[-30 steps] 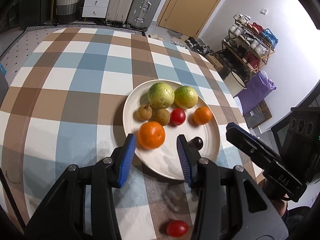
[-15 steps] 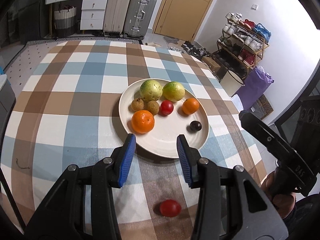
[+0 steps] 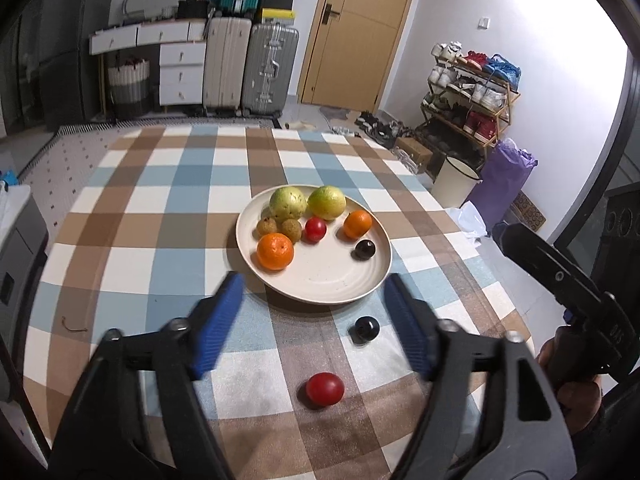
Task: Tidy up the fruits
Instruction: 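Withdraw both tools from the plate toward the tomato and plum on the cloth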
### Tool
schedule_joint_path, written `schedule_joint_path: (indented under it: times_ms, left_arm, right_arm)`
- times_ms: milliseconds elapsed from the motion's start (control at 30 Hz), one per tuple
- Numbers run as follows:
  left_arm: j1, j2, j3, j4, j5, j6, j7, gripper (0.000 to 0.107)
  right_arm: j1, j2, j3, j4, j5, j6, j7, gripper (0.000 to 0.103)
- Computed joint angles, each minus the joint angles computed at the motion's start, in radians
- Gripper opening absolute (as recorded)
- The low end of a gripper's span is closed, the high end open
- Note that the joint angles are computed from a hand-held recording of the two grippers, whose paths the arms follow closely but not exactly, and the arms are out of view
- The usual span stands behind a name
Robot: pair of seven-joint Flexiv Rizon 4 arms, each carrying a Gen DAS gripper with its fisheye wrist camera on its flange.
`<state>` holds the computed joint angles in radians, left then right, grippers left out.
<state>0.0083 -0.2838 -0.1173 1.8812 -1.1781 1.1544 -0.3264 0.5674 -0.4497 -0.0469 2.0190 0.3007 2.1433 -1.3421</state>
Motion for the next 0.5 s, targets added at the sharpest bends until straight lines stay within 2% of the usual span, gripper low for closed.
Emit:
schedule_joint_path:
  times_ms: [233, 400, 500]
  left_arm:
    - [-0.025, 0.057, 0.006, 0.056, -0.151, 0.023, 0.119, 0.084]
    - [-0.050, 0.065, 0.025, 0.080, -0.188, 0.048, 0.139, 0.094]
    - [-0.050, 0.075, 0.037, 0.100, -0.201, 0.021, 0.152, 0.097]
  right_arm:
    - [0.081, 0.048, -0.037, 0.039, 0.097, 0.013, -0.074, 0.093]
    - [0.136, 0.067, -0.054, 0.050, 0.184, 0.024, -0.154, 0.098]
    - [0.155, 0.075, -0.052, 0.058, 0.228, 0.018, -0.186, 0.100]
